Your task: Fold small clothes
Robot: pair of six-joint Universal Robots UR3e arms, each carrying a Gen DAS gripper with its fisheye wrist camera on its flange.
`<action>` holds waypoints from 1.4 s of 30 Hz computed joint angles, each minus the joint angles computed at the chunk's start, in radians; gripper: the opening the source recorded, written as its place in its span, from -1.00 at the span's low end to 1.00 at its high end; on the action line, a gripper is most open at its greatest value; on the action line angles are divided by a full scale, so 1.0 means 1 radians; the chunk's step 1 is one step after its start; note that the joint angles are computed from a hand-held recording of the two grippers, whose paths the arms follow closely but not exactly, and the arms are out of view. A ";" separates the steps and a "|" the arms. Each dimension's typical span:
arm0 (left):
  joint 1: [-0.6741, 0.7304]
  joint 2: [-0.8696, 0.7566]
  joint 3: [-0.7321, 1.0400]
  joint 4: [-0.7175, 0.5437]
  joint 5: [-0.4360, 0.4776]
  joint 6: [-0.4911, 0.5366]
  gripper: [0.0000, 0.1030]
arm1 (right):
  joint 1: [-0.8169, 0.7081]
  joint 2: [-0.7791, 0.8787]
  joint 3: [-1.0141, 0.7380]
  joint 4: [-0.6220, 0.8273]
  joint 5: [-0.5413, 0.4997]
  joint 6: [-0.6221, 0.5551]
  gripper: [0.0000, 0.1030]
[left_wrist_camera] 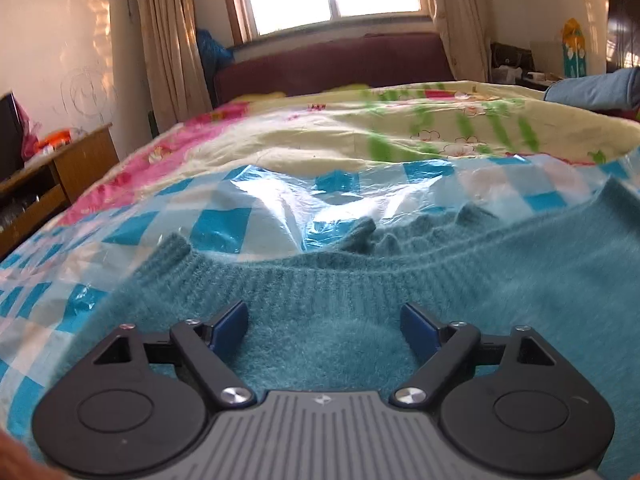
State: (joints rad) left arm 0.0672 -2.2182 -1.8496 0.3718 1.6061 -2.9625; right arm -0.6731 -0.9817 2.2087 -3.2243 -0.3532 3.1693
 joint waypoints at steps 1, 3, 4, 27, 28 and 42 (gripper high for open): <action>-0.003 -0.019 -0.013 0.049 0.006 0.005 0.77 | 0.003 -0.015 0.002 0.017 -0.009 0.004 -0.43; -0.010 -0.045 -0.022 0.106 0.016 0.015 0.77 | 0.006 -0.058 0.005 0.073 -0.015 0.044 -0.41; -0.007 -0.046 -0.026 0.113 0.010 0.015 0.77 | 0.000 -0.078 0.015 0.093 -0.001 0.070 -0.42; 0.375 0.320 -0.513 0.152 -0.401 0.090 0.72 | 0.578 -0.294 -0.465 0.189 -0.462 0.705 -0.47; 0.368 0.316 -0.510 0.157 -0.396 0.088 0.71 | 0.609 -0.278 -0.489 0.187 -0.491 0.732 -0.47; 0.823 0.748 -0.775 -0.222 -0.763 0.252 0.71 | 0.923 0.072 -0.921 0.284 -0.764 0.906 -0.48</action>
State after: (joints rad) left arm 0.8904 -1.4706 -2.6246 0.1503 0.8432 -2.7110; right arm 0.2500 -0.9101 1.2878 -2.9406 -1.1174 4.0754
